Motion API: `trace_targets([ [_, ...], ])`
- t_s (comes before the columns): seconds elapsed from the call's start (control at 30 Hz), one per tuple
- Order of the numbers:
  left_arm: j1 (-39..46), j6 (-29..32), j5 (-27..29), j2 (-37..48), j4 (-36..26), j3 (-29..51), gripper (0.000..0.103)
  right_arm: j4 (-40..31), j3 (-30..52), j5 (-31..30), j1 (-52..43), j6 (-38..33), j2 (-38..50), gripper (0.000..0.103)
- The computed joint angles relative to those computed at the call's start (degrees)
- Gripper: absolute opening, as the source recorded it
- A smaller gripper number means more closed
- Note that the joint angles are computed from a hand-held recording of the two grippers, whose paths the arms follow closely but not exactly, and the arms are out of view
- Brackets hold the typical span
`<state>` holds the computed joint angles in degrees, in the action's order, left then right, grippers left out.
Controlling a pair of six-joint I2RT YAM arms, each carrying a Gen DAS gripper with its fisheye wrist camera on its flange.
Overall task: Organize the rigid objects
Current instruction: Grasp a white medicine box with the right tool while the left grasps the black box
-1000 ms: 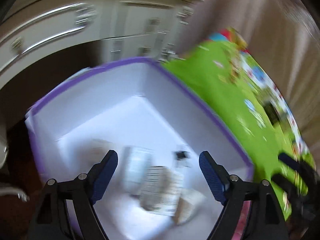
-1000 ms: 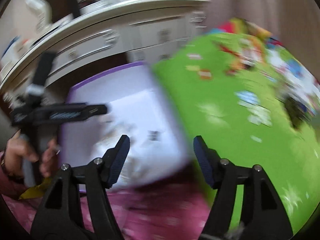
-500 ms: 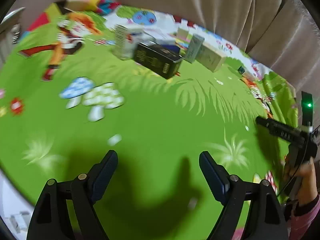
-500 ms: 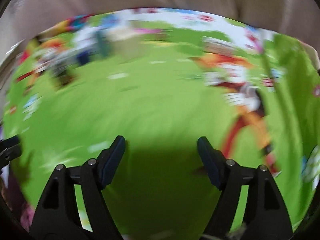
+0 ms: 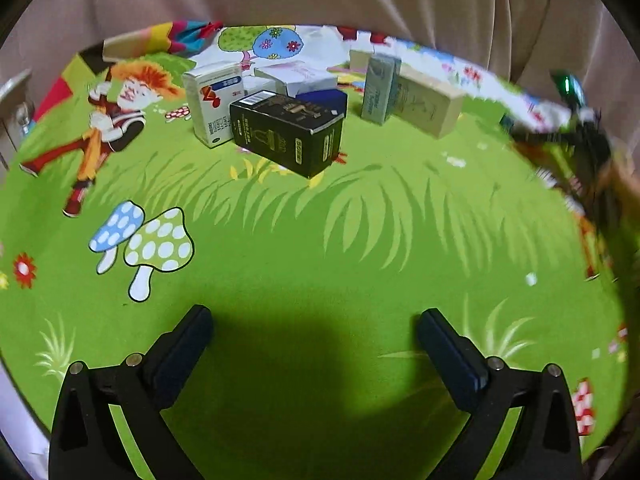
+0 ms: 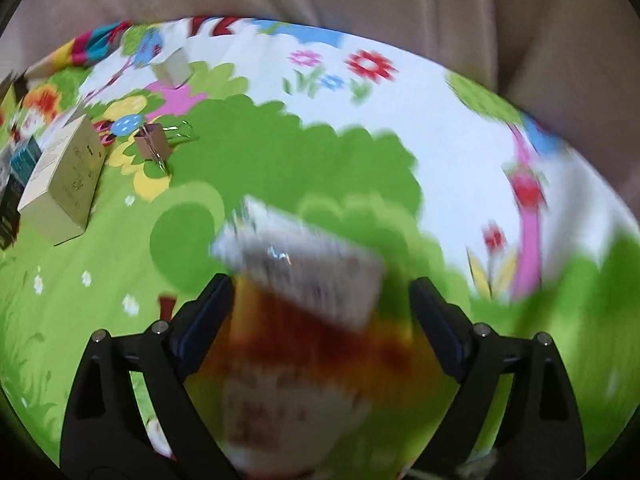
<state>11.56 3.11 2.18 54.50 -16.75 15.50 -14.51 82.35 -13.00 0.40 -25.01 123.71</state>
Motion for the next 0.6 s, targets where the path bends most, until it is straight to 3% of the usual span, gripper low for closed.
trace_targets([
  [0.03,-0.05,-0.96,-0.02,0.74,-0.15,0.53,0.103,-1.34,2.3,-0.7,0.42,-2.26,1.16,0.091],
  [0.1,0.48,-2.08,0.45,2.81,-0.28,1.96,0.103,-4.24,5.75,-2.88,0.37,-3.36,3.12,0.078],
  [0.17,1.42,-3.57,1.5,4.91,-0.64,3.62,0.103,-6.22,6.12,-4.16,0.18,-0.92,2.99,0.078],
  [0.27,2.85,-6.09,2.75,8.11,-0.85,6.11,0.103,0.65,-5.55,-3.12,0.75,1.84,-3.62,0.078],
  [0.37,1.09,-9.85,0.56,10.69,0.44,7.37,0.103,9.17,-19.98,-1.07,1.55,8.37,-11.68,0.081],
  [0.43,-0.62,-11.72,-1.47,12.53,0.87,8.39,0.103,9.34,-26.67,-0.27,1.81,12.44,-17.13,0.086],
  [0.47,-1.47,-12.33,-2.4,13.73,1.13,9.06,0.103,7.5,-28.38,-2.48,1.45,12.83,-19.1,0.094],
  [0.6,-2.47,-12.69,-3.87,15.25,1.88,9.53,0.103,0.24,-33.9,-15.79,-1.89,8.04,-25.41,0.097],
])
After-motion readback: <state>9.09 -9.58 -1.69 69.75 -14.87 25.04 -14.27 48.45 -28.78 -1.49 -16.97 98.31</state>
